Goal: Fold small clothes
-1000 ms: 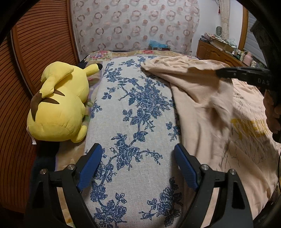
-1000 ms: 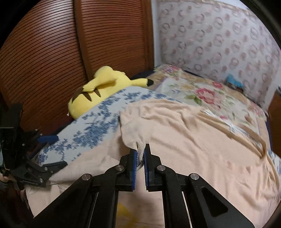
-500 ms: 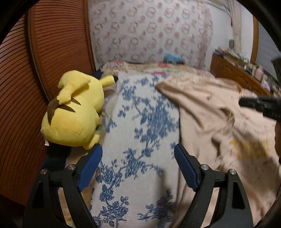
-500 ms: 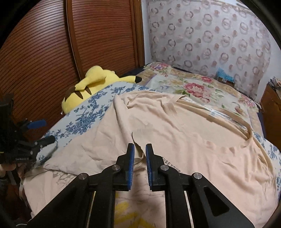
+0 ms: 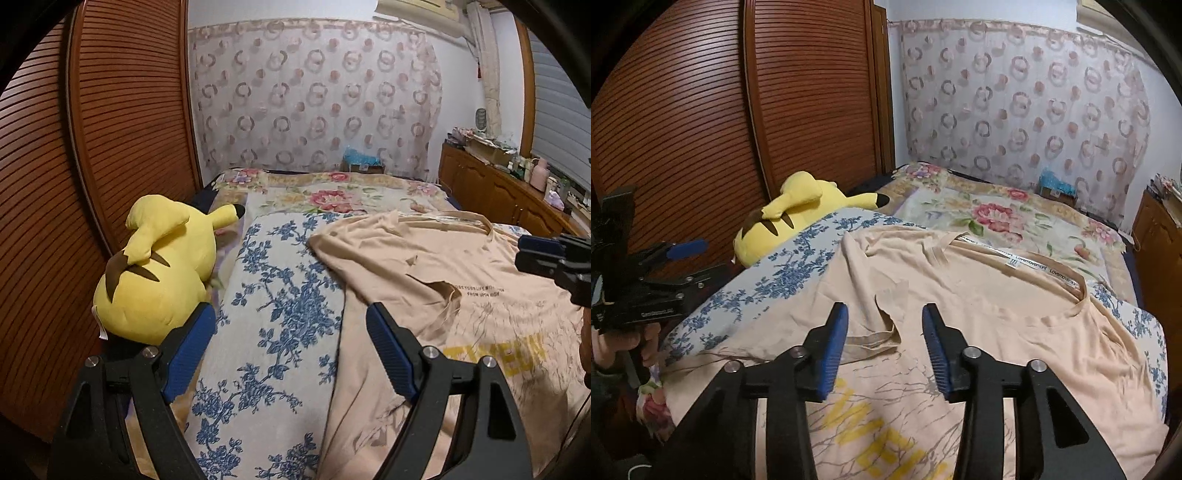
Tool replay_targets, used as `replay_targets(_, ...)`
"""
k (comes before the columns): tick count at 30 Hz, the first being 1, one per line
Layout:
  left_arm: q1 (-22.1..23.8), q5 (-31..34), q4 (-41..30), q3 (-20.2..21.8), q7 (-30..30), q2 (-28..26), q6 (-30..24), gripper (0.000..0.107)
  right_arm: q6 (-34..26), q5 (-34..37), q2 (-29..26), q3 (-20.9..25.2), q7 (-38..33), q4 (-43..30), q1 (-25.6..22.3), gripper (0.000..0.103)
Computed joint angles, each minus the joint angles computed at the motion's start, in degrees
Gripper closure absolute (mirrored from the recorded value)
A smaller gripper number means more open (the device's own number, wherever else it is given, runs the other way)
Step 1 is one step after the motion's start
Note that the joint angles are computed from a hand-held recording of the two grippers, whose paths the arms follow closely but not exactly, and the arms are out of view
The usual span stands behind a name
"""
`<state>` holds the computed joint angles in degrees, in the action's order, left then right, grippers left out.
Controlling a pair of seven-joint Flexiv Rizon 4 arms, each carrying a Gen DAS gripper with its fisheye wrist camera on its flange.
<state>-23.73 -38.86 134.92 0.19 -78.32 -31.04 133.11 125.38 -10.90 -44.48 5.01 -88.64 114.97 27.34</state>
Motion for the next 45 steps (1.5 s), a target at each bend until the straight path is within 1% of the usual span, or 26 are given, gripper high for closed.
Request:
replay_targets(4,-0.02,0.15,-0.95,-0.16,0.13,-0.52,-0.57,0.022,2.13,2.45,0.21,-0.81,-1.03,1.49,1.19,0.056)
replay_targets(12,-0.62,-0.03,-2.97,-0.19,0.81,-1.49,-2.1,0.022,3.95,3.44,1.32,-0.41,-1.46,4.37,0.13,0.056)
replay_targets(14,-0.3,0.71,-3.57,-0.34,0.55,-1.7,-2.6,0.022,4.16,4.24,1.76,-0.55,-1.51,4.82,0.32,0.056)
replay_targets(17,0.44,2.13,-5.09,-0.58,0.55,-1.95,-4.99,0.022,3.54,4.98,2.17,-0.86,-1.39,4.76,0.47,0.056)
replay_targets(19,1.27,4.17,-5.92,-0.89,-0.02,-2.18,-6.23,0.022,3.22,5.34,2.27,-1.1,-1.38,4.96,0.29,0.055)
replay_targets(22,1.55,6.47,-7.09,-0.82,-0.62,-2.77,-7.18,0.022,3.18,5.1,2.37,-0.92,-1.21,5.36,-0.49,0.055)
replay_targets(26,-0.83,5.3,-8.31,0.75,0.5,-3.42,-8.38,0.022,2.46,2.42,2.56,0.36,-0.3,5.64,-2.93,0.055)
replay_targets(28,-1.21,5.02,-8.45,1.03,0.54,-3.5,-8.48,0.022,1.78,0.69,2.16,0.91,0.2,5.15,-3.89,0.055)
replay_targets(31,-1.67,4.67,-8.68,1.3,0.49,-3.79,-8.3,0.022,-0.82,-1.84,1.28,1.57,1.51,3.07,-4.83,0.055)
replay_targets(35,-1.06,5.07,-9.01,1.14,0.3,-4.02,-8.73,0.022,-6.4,-6.26,-0.78,2.44,3.48,-1.83,-5.96,0.057)
replay_targets(38,0.0,6.12,-9.28,1.05,0.17,-4.29,-9.46,0.022,-11.87,-9.95,-2.97,3.8,4.87,-6.75,-7.1,0.059)
replay_targets(40,1.09,7.4,-9.39,0.83,-0.16,-4.35,-10.1,0.022,-15.73,-12.59,-4.78,5.6,5.72,-10.17,-8.63,0.06)
replay_targets(42,1.91,8.52,-9.49,0.83,-0.44,-4.39,-10.74,0.022,-19.35,-14.96,-6.72,7.97,6.1,-13.41,-10.44,0.063)
replay_targets(45,3.06,10.12,-9.85,0.85,-1.02,-4.63,-11.61,0.022,-23.86,-16.79,-9.08,10.95,5.62,-17.48,-12.12,0.063)
